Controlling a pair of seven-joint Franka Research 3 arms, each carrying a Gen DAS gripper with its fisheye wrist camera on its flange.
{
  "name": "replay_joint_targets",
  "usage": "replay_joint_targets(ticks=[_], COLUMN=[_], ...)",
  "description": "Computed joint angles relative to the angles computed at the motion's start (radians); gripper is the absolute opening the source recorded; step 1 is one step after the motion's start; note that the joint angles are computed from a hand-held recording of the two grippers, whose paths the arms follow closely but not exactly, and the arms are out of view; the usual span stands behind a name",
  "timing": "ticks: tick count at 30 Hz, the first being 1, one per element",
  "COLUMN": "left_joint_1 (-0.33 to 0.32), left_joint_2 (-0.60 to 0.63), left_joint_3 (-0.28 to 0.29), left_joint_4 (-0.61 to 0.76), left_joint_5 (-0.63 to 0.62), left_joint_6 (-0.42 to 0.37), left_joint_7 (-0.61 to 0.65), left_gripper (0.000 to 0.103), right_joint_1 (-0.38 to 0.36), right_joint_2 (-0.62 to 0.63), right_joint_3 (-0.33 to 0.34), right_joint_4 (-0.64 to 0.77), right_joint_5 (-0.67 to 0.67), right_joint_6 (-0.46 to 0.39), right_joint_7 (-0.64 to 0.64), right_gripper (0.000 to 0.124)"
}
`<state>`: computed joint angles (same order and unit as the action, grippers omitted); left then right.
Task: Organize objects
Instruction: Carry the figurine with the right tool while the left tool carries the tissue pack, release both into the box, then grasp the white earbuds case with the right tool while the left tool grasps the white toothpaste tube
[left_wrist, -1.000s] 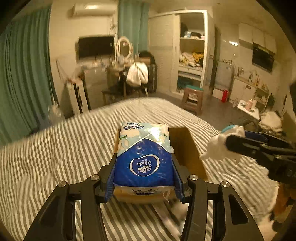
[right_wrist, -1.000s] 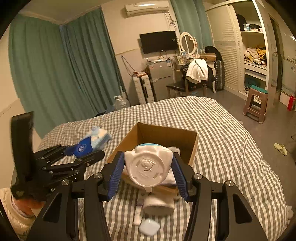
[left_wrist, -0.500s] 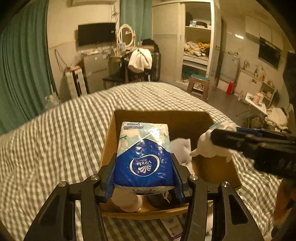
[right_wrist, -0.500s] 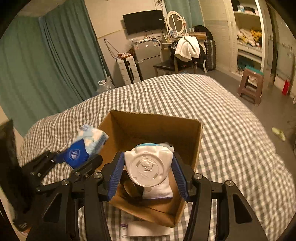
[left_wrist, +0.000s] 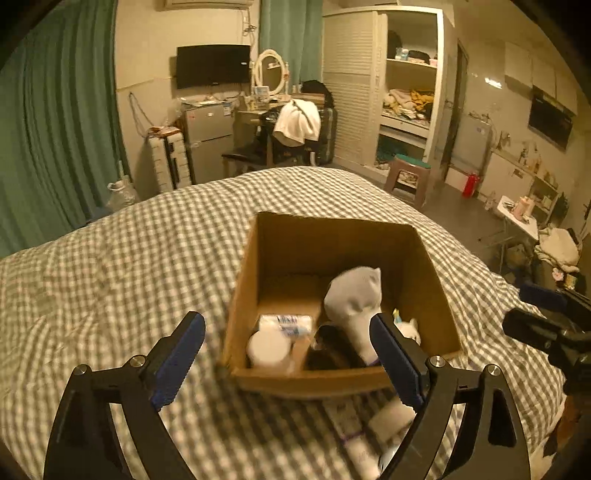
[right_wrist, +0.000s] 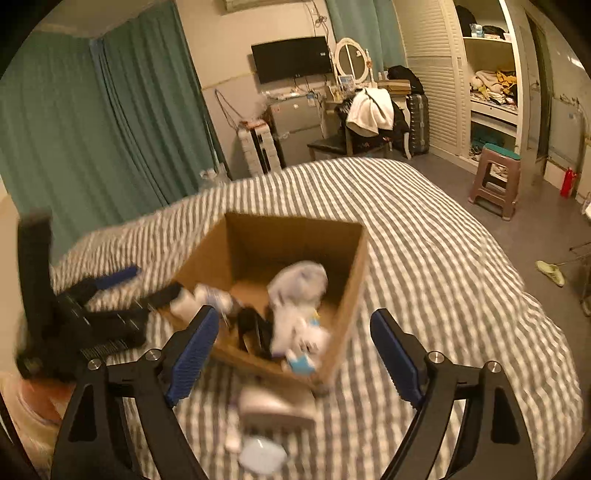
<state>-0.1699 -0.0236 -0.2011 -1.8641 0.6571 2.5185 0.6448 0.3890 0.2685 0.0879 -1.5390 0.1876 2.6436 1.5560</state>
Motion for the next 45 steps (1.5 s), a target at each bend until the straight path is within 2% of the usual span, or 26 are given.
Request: replay_joint_targets(ticks=[3,6,12,15,17,21,25,26,28,31,34,38,45], left_joint_1=[0.003,0.016,0.037,0.033,0.023,-0.007,-0.015,-0.015,-0.015,-0.016,-0.019,-0.021,-0.027], left_joint_2=[-0.086,-0.169,-0.277,-0.279,-0.277,-0.234,-0.195,-0.192,-0.194,-0.188,-0.187,-0.178,-0.159], left_joint_3=[-0.006,-0.014,-0.053,-0.068,-0.069,-0.055,-0.055,-0.055,-0.052,-0.045,-0.042,-0.042,-0.048], left_joint_4=[-0.083,-0.176,-0.310,-0.336,-0.365,-0.394,-0.383,-0.381,-0.386,-0.387,-0.391,-0.385,-0.351], left_joint_5=[0.007,0.002,-0.003,-0.034,-0.050,-0.103,-0.124,-0.119,-0.117,-0.133,-0.150,-0.153,-0.150], left_joint_6=[-0.011,0.016,0.034,-0.021,-0.028,-0.027,-0.063,-0.068,-0.063,-0.063,-0.059,-0.050,-0.046], left_joint_7=[-0.039,-0.066,-0.126,-0.138,-0.137,-0.058,-0.033,-0.037,-0.046,-0.043,-0.030,-0.021,-0.010], left_gripper=[0.096,0.096,0.099,0.099,0.099,0.099,0.099,0.099,0.099,0.099,0.099,0.099,0.099], right_joint_1=[0.015,0.004,0.017,0.033,0.041,0.057,0.048,0.056,0.066,0.060,0.080,0.076,0.077], right_joint_2=[-0.089,-0.170,-0.221,-0.213,-0.198,-0.153,-0.107,-0.095,-0.070,-0.032,-0.015,-0.032,-0.074], right_joint_3=[-0.016,0.007,0.032,0.043,0.043,0.037,0.053,0.048,0.047,0.055,0.031,0.036,0.029], right_joint_4=[-0.114,-0.221,-0.319,-0.349,-0.358,-0.351,-0.332,-0.330,-0.323,-0.305,-0.325,-0.347,-0.372], right_joint_5=[-0.065,-0.041,-0.073,-0.098,-0.116,-0.175,-0.065,-0.077,-0.088,-0.033,-0.076,-0.056,-0.080], right_joint_6=[0.009,0.037,0.042,0.063,0.068,0.050,-0.011,-0.018,-0.035,-0.066,-0.032,-0.004,-0.008], right_joint_7=[0.032,-0.021,0.005,0.044,0.073,0.098,0.015,0.019,-0.001,-0.054,-0.025,-0.046,-0.050], right_gripper=[0.084,0.084,0.084,0.084,0.084,0.084,0.083,0.083,0.076,0.068,0.057,0.056,0.056])
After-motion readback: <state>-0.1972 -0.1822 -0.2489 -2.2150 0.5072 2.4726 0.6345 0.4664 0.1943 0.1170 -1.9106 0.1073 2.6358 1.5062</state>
